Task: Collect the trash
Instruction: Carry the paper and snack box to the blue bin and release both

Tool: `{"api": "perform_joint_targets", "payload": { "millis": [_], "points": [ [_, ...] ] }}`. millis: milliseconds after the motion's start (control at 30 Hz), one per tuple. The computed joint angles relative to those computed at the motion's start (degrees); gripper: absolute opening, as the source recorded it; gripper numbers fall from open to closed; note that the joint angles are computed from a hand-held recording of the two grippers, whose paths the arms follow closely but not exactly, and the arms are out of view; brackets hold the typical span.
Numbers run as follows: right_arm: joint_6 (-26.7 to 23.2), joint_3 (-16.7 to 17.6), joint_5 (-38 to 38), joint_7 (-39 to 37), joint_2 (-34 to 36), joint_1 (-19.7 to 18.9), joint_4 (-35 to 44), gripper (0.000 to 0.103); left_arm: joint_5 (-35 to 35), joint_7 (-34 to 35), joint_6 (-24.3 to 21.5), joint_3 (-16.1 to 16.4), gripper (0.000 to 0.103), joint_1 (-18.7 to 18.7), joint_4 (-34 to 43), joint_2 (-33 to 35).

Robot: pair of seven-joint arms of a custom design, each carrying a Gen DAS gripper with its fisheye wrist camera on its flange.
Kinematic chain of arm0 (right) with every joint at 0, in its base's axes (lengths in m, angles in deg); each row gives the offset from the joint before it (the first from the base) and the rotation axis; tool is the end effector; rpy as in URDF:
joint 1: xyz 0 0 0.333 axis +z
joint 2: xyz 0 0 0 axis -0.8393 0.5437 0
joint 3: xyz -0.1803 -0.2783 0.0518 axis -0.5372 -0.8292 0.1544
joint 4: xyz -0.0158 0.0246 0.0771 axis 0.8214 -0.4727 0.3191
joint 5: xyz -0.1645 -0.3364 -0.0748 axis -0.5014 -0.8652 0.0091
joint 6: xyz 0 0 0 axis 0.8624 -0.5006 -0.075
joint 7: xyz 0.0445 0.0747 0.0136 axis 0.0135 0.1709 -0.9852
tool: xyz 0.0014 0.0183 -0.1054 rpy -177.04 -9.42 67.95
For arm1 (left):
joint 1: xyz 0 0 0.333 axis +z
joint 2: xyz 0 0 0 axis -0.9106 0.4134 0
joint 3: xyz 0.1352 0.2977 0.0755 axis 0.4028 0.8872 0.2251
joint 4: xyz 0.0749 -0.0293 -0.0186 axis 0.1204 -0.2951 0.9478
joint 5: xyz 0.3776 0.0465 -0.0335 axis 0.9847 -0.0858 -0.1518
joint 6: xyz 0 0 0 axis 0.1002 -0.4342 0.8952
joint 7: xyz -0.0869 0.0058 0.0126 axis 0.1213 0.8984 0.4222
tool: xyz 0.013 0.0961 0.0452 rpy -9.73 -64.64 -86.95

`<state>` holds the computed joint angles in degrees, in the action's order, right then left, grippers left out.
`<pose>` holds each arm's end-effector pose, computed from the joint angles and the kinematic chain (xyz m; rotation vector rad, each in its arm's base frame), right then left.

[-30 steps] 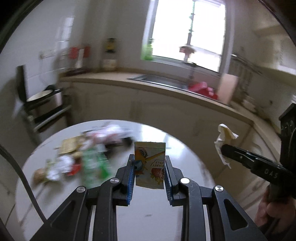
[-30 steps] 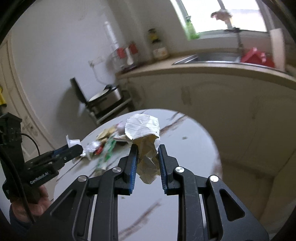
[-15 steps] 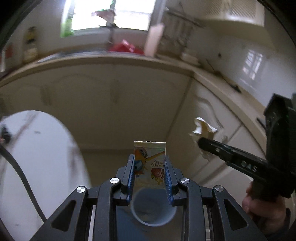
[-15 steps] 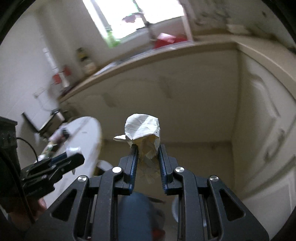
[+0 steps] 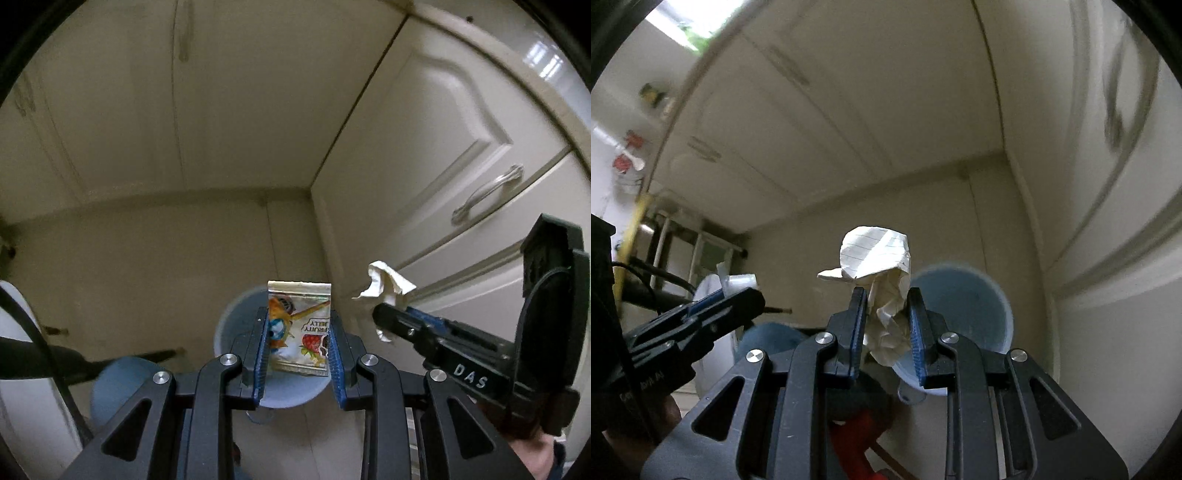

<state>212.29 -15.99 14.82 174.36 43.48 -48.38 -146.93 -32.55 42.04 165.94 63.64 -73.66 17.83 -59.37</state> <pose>0.3650 0.0763 0.6167 -0.6591 2.5089 -0.2316 0.5564 -0.2325 0.7315 0.6384 -2.7888 0.6225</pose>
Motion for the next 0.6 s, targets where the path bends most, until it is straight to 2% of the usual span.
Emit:
{"api": "perform_joint_targets", "payload": {
  "millis": [167,233,300,333,367,467,533,567,600],
  "points": [
    [2.42,-1.67,3.00,0.28,-0.58,0.61,-4.88,0.022,3.50,-3.08,-1.04,-0.63,0.026,-3.43,3.87,4.66],
    [3.19,-2.18,4.03,-0.05,0.28,0.74,-5.54,0.027,4.99,-4.15,-1.44,-0.84,0.029,-4.97,7.02,7.76],
    [3.62,-2.41,4.83,-0.02,0.79,0.64,-6.11,0.036,6.33,-4.24,-1.60,-0.73,0.039,-5.64,8.11,8.98],
    [3.85,-2.50,5.34,0.06,0.83,0.68,-6.54,0.038,6.68,-4.85,-1.94,-0.73,0.048,-5.95,9.25,9.77],
    [4.09,-2.58,5.70,0.06,1.19,0.67,-6.66,0.039,6.77,-5.55,-2.46,-0.80,0.053,-6.15,10.69,10.67],
    [4.00,-2.46,6.23,0.31,1.26,0.46,-7.20,0.048,7.36,-6.67,-2.96,-0.94,0.058,-6.76,12.88,11.93],
    [3.78,-2.07,6.10,0.95,1.46,0.08,-6.98,0.068,7.40,-6.44,-1.92,-0.91,0.061,-6.51,11.36,10.94],
    [3.54,-1.85,5.93,1.27,1.31,-0.07,-7.06,0.074,7.15,-5.99,-0.89,-0.83,0.064,-6.01,8.78,9.28],
    [3.13,-1.73,5.73,1.55,1.18,-0.24,-7.03,0.086,7.23,-5.99,-0.34,-0.78,0.065,-5.99,8.20,8.76]
  ]
}}
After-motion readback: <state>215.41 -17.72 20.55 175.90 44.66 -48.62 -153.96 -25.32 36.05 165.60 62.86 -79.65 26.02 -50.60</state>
